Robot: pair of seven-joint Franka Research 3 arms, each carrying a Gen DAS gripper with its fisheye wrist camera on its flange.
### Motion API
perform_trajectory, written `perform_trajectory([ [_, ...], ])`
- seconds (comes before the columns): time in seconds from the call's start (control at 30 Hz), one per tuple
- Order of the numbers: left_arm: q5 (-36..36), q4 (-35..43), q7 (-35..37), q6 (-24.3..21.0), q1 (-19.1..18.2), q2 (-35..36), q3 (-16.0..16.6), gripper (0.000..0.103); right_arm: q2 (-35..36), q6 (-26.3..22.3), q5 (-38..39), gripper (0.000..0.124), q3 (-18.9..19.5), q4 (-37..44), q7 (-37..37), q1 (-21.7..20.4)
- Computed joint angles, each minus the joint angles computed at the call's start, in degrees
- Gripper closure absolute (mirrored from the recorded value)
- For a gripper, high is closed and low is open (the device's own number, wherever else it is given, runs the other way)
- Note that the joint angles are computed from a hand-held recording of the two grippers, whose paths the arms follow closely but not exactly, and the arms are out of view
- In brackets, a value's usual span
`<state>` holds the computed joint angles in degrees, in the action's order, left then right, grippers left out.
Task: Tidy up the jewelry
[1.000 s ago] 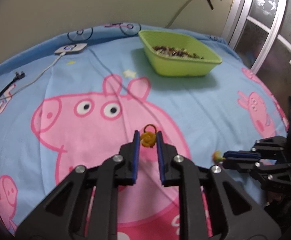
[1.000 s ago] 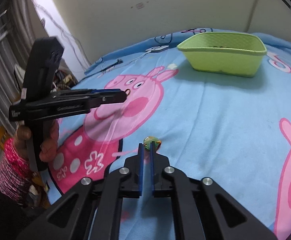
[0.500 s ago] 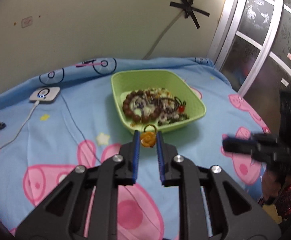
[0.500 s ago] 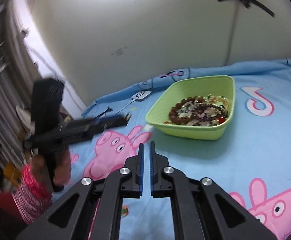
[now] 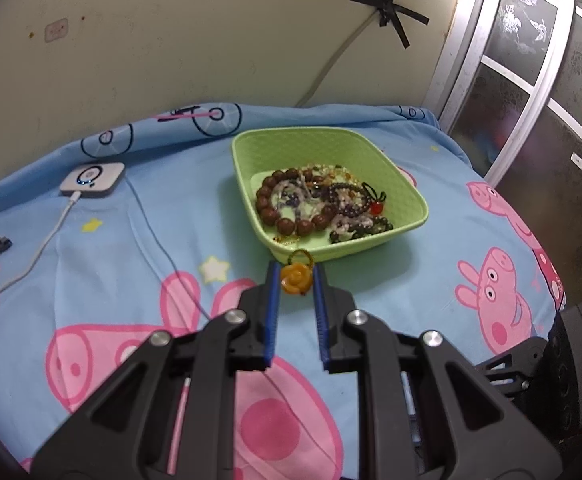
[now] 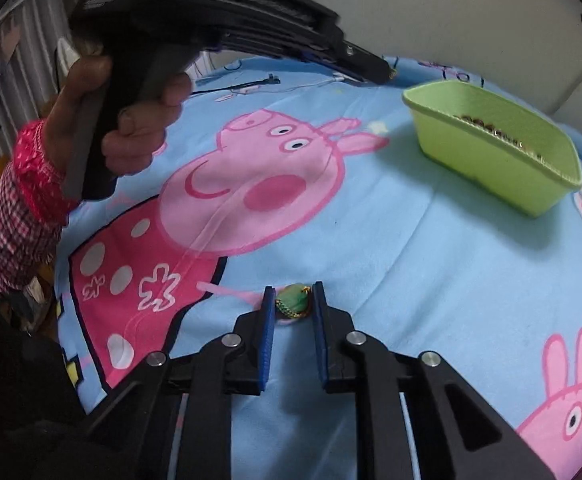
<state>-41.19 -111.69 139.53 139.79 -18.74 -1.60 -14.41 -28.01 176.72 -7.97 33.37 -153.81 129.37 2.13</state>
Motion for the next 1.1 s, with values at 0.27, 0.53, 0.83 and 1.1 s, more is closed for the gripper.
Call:
perform_trajectory([
  [0.27,3.26,6.25,-1.8,0.51,-0.61,4.14,-1.77,0.088,-12.11,6.89,6.16,0.124,-1.21,-5.67,3.24,-7.37],
  [0.53,13.84,22.38,-14.28,-1.12,-2.07,17.47,-5.1,0.045,-1.58,13.88,14.11,0.092,-6.74,0.05,-0.27,-14.74],
  [0.83,-0.47,17.78,-12.56,-2.72,6.23,14.66,-9.61,0.038,-9.38,21.56,28.23,0.091,3.87,-7.93,3.0,-17.03],
  [1.1,-28.91,1.61,1.57,-8.14,9.96,0.64,-4.26,0.019,-4.92,26.54,39.85,0.091,14.02,-9.48,6.69,-12.9],
])
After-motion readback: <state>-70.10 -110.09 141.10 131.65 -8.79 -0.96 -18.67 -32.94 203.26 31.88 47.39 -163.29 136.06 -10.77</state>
